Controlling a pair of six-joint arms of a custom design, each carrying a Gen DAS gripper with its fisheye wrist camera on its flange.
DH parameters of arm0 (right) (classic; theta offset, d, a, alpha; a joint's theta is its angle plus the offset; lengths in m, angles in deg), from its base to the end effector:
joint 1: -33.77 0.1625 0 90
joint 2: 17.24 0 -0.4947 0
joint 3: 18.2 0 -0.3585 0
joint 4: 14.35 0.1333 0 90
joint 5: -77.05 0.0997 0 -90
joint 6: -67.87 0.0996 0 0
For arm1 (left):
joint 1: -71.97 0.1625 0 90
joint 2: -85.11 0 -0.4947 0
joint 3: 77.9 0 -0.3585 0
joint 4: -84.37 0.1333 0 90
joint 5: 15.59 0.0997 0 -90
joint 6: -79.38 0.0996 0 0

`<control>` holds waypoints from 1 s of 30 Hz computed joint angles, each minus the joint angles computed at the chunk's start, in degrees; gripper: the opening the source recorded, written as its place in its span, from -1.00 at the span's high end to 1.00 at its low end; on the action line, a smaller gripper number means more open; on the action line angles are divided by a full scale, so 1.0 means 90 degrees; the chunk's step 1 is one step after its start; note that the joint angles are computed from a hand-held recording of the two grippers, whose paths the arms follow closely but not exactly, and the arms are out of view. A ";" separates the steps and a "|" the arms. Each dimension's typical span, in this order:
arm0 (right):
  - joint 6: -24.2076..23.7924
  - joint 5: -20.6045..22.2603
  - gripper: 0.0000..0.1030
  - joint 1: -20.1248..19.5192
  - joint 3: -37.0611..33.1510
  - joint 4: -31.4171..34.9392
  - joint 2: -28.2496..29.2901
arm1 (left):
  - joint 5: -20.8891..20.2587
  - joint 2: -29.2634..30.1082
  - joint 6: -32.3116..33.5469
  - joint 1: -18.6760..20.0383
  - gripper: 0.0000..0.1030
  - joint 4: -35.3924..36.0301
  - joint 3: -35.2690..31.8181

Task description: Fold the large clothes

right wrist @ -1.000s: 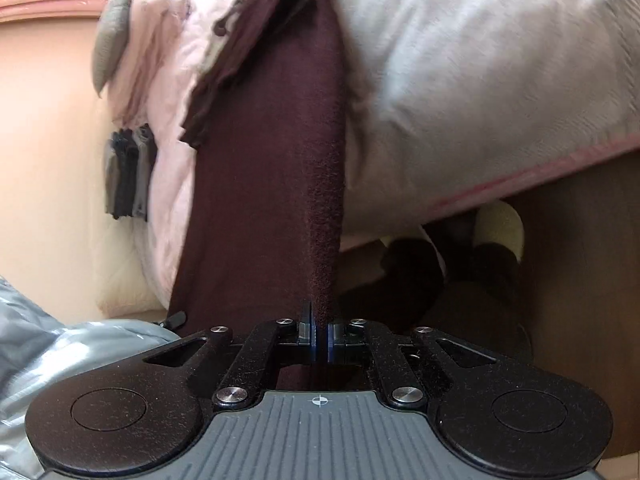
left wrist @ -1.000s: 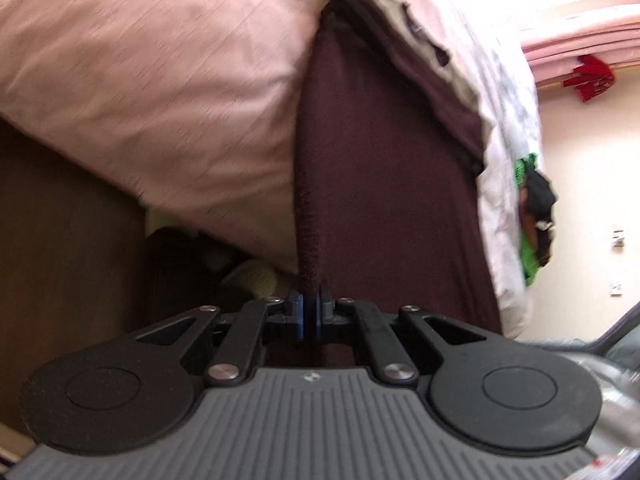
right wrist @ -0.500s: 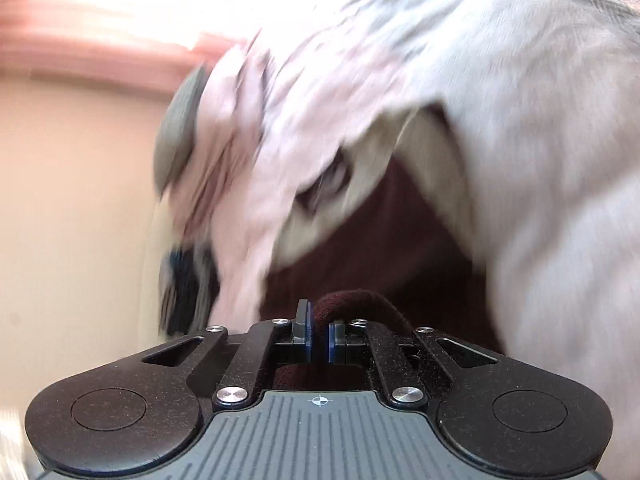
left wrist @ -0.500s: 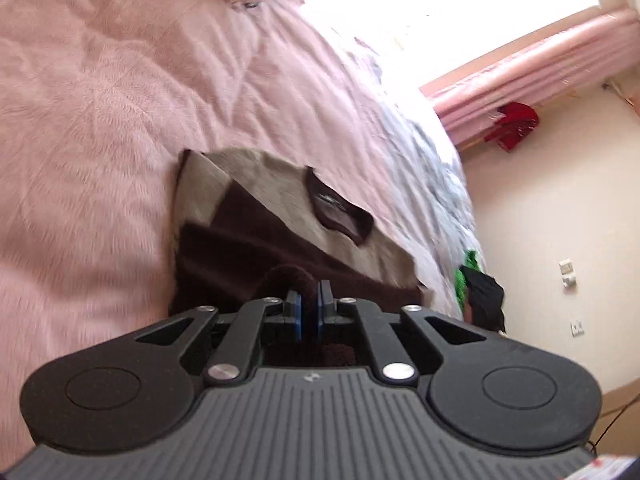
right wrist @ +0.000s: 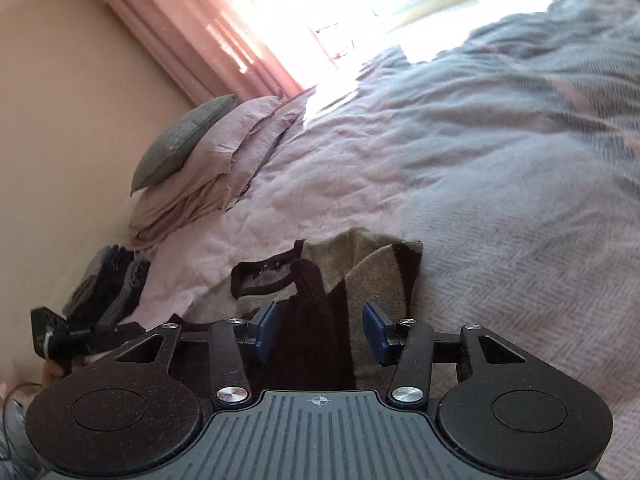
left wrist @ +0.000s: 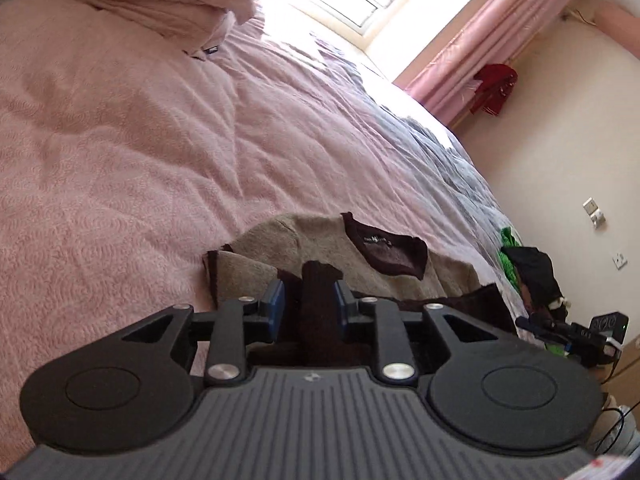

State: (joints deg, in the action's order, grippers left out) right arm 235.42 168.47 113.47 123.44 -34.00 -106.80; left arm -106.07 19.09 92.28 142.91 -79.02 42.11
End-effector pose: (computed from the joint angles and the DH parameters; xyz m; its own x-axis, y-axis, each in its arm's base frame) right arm 0.0832 -0.2740 0.2368 -0.9775 0.0809 0.1949 -0.1176 0.5582 -0.8213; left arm -0.0508 -0.5527 0.2637 -0.8516 0.5199 -0.0665 0.5110 0.7955 -0.3255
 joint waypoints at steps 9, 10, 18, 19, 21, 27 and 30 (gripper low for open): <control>-0.0649 0.1166 0.13 0.0849 -0.0211 -0.0696 0.0918 | 0.0107 0.0146 0.0083 -0.0246 0.23 0.0124 0.0084; -0.0656 0.1090 0.13 0.0788 -0.0266 -0.0624 0.0952 | 0.0191 0.0192 0.0088 -0.0272 0.23 0.0158 0.0057; -0.0871 0.1604 0.95 0.0923 -0.0651 -0.0221 0.1393 | 0.0677 0.0375 0.0592 -0.0360 0.73 0.0281 0.0047; -0.0924 0.1632 0.96 0.0945 -0.0610 -0.0307 0.1373 | 0.0734 0.0381 0.0674 -0.0374 0.81 0.0225 0.0073; -0.0991 0.1810 0.96 0.1078 -0.0515 -0.0552 0.1312 | 0.0743 0.0345 0.0759 -0.0402 0.91 -0.0132 0.0193; -0.1482 0.2690 0.97 0.1699 -0.0484 -0.1481 0.1279 | 0.0877 0.0351 0.1628 -0.0741 0.90 -0.2046 0.0684; -0.1522 0.2987 0.97 0.1638 -0.0906 -0.1349 0.1595 | 0.1227 0.0709 0.1607 -0.0852 0.88 -0.2143 0.0421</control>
State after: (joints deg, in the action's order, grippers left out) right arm 221.73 195.35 128.21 115.29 -46.14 -92.44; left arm -95.03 25.47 106.74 135.24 -98.31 45.90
